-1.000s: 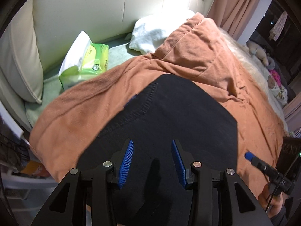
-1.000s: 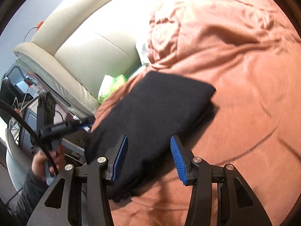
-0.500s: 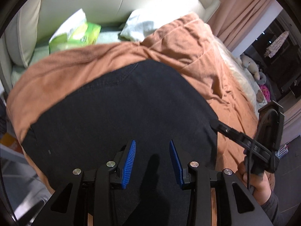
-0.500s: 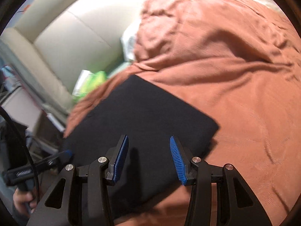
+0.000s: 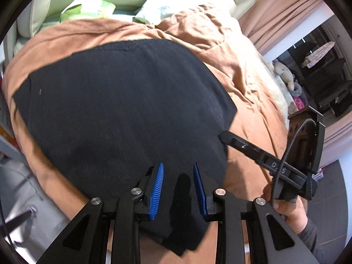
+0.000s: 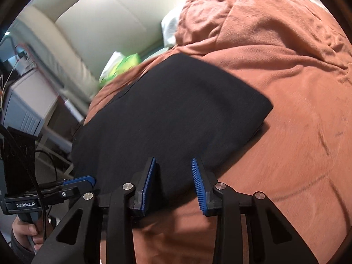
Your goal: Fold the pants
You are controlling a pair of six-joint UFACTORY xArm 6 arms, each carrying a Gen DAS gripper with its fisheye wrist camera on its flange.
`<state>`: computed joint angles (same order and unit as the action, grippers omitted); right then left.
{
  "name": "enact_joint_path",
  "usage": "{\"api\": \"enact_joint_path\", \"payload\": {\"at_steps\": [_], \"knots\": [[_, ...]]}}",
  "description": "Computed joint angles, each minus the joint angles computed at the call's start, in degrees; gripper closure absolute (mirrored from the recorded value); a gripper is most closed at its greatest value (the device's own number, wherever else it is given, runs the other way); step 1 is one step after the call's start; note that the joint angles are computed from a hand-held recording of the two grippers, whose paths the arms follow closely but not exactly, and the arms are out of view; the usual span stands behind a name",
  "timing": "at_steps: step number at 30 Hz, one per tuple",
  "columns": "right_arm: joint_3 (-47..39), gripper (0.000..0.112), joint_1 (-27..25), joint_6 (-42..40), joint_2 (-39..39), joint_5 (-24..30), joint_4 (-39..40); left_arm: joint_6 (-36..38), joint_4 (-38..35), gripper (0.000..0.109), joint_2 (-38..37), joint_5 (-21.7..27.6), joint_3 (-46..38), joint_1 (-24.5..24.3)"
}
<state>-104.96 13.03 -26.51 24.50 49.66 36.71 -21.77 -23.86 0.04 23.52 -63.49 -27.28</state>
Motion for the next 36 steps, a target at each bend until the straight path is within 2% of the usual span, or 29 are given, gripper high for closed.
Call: {"api": "enact_joint_path", "payload": {"at_steps": [5,8,14,19,20,21,22,23,24,26,29,30,36], "knots": [[2.7,0.082,0.07,-1.14,-2.42,3.66,0.1,-1.11,-2.0,0.079,-3.36,-0.34,3.42,-2.43],[6.47,0.082,0.34,-2.25,-5.73,2.18,-0.67,-4.21,0.06,0.079,-5.5,0.32,4.74,-3.59],[13.59,0.082,-0.31,-0.08,-14.11,-1.33,-3.74,-13.96,10.75,0.079,-9.46,2.49,5.58,-5.65],[19.56,0.078,-1.99,0.19,-22.07,-2.2,-5.16,-18.93,17.78,0.077,-10.84,6.15,3.19,-7.58],[20.21,0.075,-2.29,0.26,-23.15,-2.36,-5.53,-20.24,19.41,0.074,-11.05,6.96,2.5,-8.02],[21.35,0.066,-2.76,0.29,-24.89,-2.73,-6.01,-21.68,21.1,0.07,-11.24,7.71,1.94,-8.43],[22.98,0.051,-2.85,0.55,-26.86,-3.42,-6.57,-23.88,23.91,0.061,-11.42,8.75,1.12,-9.02],[24.3,0.044,-3.22,0.73,-28.71,-4.43,-7.18,-26.27,27.19,0.051,-11.55,9.99,0.14,-9.79],[25.85,0.032,-3.37,0.77,-30.46,-5.15,-7.45,-28.28,30.0,0.046,-11.59,11.2,-0.75,-10.51],[28.05,0.028,-4.49,-0.06,-33.93,-5.59,-7.25,-31.39,34.49,0.026,-11.61,13.13,-2.39,-11.89],[33.2,0.014,-4.69,1.53,-39.94,-7.52,-9.82,-37.34,41.89,0.006,-11.84,14.5,-4.22,-14.15],[34.99,0.009,-5.15,1.8,-42.27,-7.98,-10.31,-38.66,43.71,0.006,-11.86,14.9,-4.79,-14.87],[41.44,0.009,-8.51,2.05,-53.21,-5.9,-11.6,-40.88,49.6,0.006,-10.76,20.99,-9.66,-20.17]]}}
